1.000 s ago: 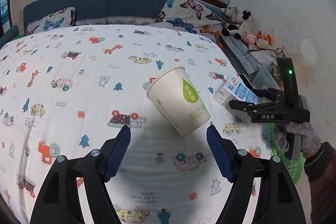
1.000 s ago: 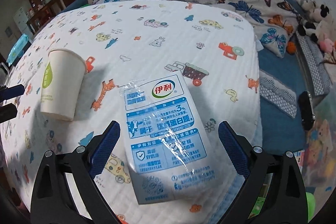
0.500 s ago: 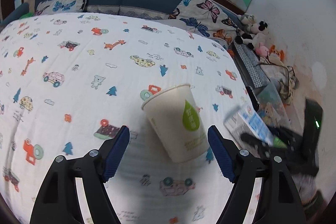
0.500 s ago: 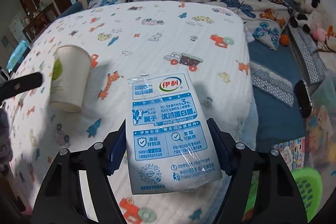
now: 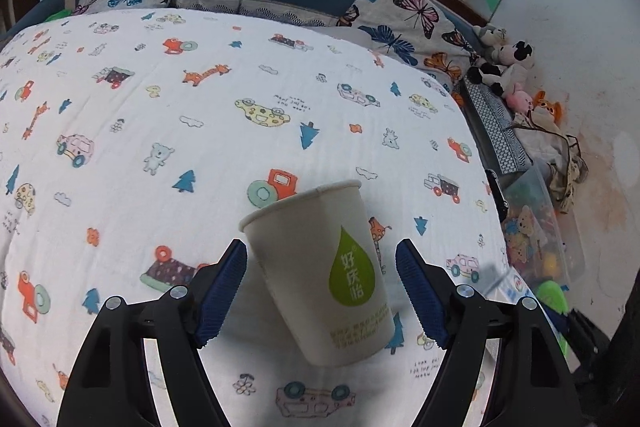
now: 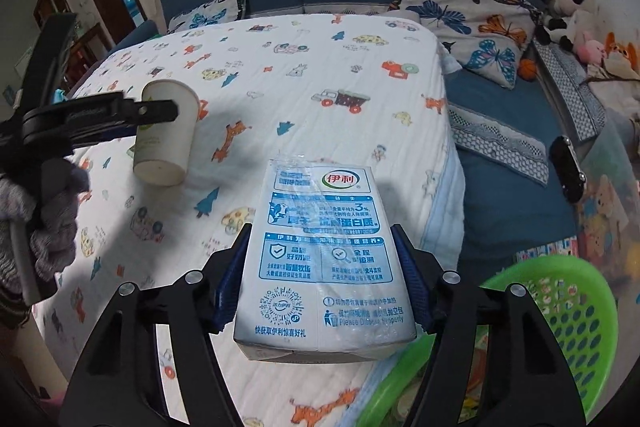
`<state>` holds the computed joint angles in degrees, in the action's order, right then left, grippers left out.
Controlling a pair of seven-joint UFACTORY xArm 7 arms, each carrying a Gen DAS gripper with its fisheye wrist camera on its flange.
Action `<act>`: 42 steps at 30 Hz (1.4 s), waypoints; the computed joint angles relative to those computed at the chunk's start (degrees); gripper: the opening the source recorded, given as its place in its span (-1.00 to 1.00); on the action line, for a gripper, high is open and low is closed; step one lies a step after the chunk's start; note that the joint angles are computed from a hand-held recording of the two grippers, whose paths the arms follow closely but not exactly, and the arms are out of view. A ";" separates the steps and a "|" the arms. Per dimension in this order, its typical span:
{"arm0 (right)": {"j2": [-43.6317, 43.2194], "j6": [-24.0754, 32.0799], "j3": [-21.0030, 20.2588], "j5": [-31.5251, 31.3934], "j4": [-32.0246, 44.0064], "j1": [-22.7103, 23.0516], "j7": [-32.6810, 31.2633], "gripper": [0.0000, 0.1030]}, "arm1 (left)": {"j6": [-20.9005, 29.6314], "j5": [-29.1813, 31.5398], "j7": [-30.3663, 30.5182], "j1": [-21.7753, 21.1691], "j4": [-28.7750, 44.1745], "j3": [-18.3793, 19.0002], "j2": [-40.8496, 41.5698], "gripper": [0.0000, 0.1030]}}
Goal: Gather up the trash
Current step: 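Grasp the milk carton with the right gripper while the left gripper grasps the white paper cup, then carry the milk carton with the right gripper into the green basket and release it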
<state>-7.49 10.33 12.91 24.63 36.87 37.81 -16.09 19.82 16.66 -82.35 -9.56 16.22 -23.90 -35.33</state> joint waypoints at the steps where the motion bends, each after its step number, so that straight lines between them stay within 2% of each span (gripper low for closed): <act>1: -0.13 -0.06 0.04 -0.07 -0.27 -0.03 0.15 0.29 | -0.09 0.27 -0.04 0.43 0.33 -0.19 0.57 0.41; 10: -0.01 1.00 -0.58 2.65 -0.96 1.00 -1.97 0.28 | -2.08 2.57 -1.26 2.46 1.49 -0.81 4.50 0.34; 12: 0.25 0.83 0.04 1.68 -1.05 0.50 -1.14 0.29 | -1.64 3.00 -1.23 2.56 1.96 -0.90 4.87 0.34; 14: 0.72 1.36 -0.16 2.61 -0.62 0.69 -2.08 0.35 | -1.44 3.20 -0.92 2.30 2.21 -0.55 5.15 0.34; 19: 1.73 -0.43 1.31 -2.56 -0.60 -1.14 2.23 0.46 | -1.47 3.41 -0.89 2.15 2.24 -0.19 5.29 0.38; 23: 3.23 -0.54 1.29 -2.77 0.46 -1.47 2.90 0.48 | -0.92 3.77 -0.83 2.34 2.82 -0.11 6.11 0.43; 26: 3.95 -0.86 1.65 -2.42 0.94 -1.78 3.49 0.47 | -0.89 4.59 -0.61 2.68 3.41 -0.03 7.17 0.45; 29: 4.05 -0.87 1.76 0.12 1.13 -1.34 1.71 0.30 | -1.06 5.88 -0.09 3.00 4.17 0.00 8.28 0.41; 34: 2.56 -2.34 2.41 -1.17 -0.38 -1.09 3.17 0.30 | -2.87 7.18 0.27 3.09 3.89 0.12 8.24 0.31; 36: 1.48 -2.64 1.97 -0.45 -1.23 -0.24 2.86 0.30 | -4.01 6.76 1.23 2.17 3.45 0.61 7.73 0.25; 42: -2.31 -3.47 -0.92 4.55 -4.07 3.53 0.92 0.30 | -3.55 4.74 4.49 -0.89 2.97 0.31 4.12 0.23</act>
